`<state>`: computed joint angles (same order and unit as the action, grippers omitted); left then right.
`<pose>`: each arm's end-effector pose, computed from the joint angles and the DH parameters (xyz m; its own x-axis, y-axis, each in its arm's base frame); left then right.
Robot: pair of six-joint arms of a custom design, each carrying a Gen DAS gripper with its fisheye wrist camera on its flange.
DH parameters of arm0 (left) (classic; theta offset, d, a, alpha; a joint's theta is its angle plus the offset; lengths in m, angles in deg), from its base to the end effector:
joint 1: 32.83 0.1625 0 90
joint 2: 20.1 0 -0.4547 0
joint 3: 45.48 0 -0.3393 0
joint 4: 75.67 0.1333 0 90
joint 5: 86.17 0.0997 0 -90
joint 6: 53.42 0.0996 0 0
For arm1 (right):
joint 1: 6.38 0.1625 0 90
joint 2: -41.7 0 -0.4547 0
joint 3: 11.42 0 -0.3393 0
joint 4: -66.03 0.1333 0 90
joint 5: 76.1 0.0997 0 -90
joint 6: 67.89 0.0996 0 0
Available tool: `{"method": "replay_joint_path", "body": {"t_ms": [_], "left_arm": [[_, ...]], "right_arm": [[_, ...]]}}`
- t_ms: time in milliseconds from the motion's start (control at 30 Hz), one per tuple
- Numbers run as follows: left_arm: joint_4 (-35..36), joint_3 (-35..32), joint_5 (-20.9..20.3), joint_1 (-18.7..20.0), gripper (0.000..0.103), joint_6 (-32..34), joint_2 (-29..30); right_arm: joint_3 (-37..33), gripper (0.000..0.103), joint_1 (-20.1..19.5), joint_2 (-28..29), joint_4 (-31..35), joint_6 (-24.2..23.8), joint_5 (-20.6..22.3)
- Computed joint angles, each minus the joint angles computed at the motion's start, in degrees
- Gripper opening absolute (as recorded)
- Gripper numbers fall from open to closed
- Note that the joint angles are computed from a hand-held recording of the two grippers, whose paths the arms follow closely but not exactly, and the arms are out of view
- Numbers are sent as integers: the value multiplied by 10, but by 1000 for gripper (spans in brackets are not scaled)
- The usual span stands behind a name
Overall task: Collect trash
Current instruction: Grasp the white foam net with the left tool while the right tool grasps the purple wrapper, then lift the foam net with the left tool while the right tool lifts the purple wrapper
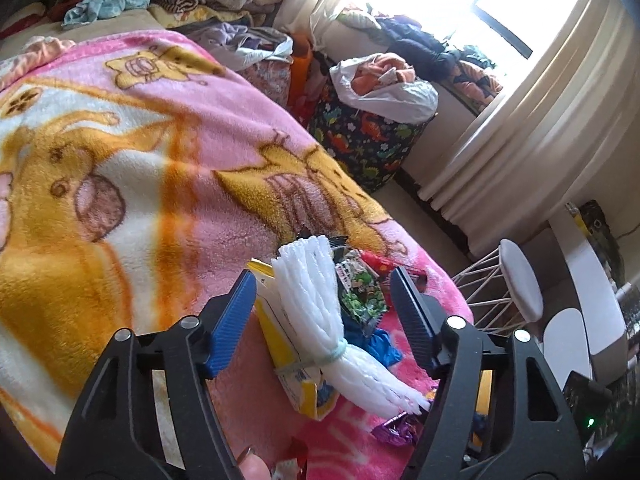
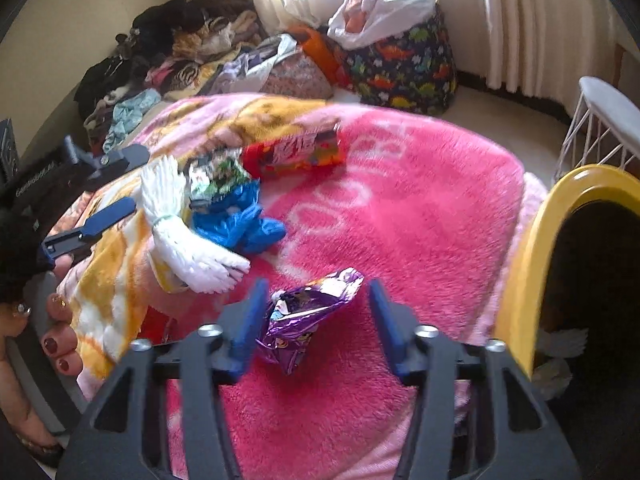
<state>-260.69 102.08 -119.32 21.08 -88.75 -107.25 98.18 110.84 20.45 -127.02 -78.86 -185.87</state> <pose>-0.0035 -0.3726 0.3334 -0.8694 -0.4353 -0.2337 -0.0220 0.5067 -0.8619 0.3419 -0.4469 -0.0772 -0.7759 -0.5113 0.3695 -0.6011 0.7770 -0.1869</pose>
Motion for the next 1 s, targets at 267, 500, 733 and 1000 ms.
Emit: {"method": "replay_joint_path", "body": {"t_ms": [267, 500, 733, 1000], "left_arm": [[18, -16, -20, 32, 34, -9, 15], [0, 15, -28, 1, 14, -19, -6], [28, 51, 17, -70, 14, -59, -59], [231, 61, 85, -164, 14, -177, -160]], "right_arm": [[40, 34, 4, -9, -49, -24, 15], [75, 33, 7, -23, -95, -38, 23], [95, 33, 9, -38, -114, -39, 39], [118, 32, 15, -60, -137, -42, 63]]}}
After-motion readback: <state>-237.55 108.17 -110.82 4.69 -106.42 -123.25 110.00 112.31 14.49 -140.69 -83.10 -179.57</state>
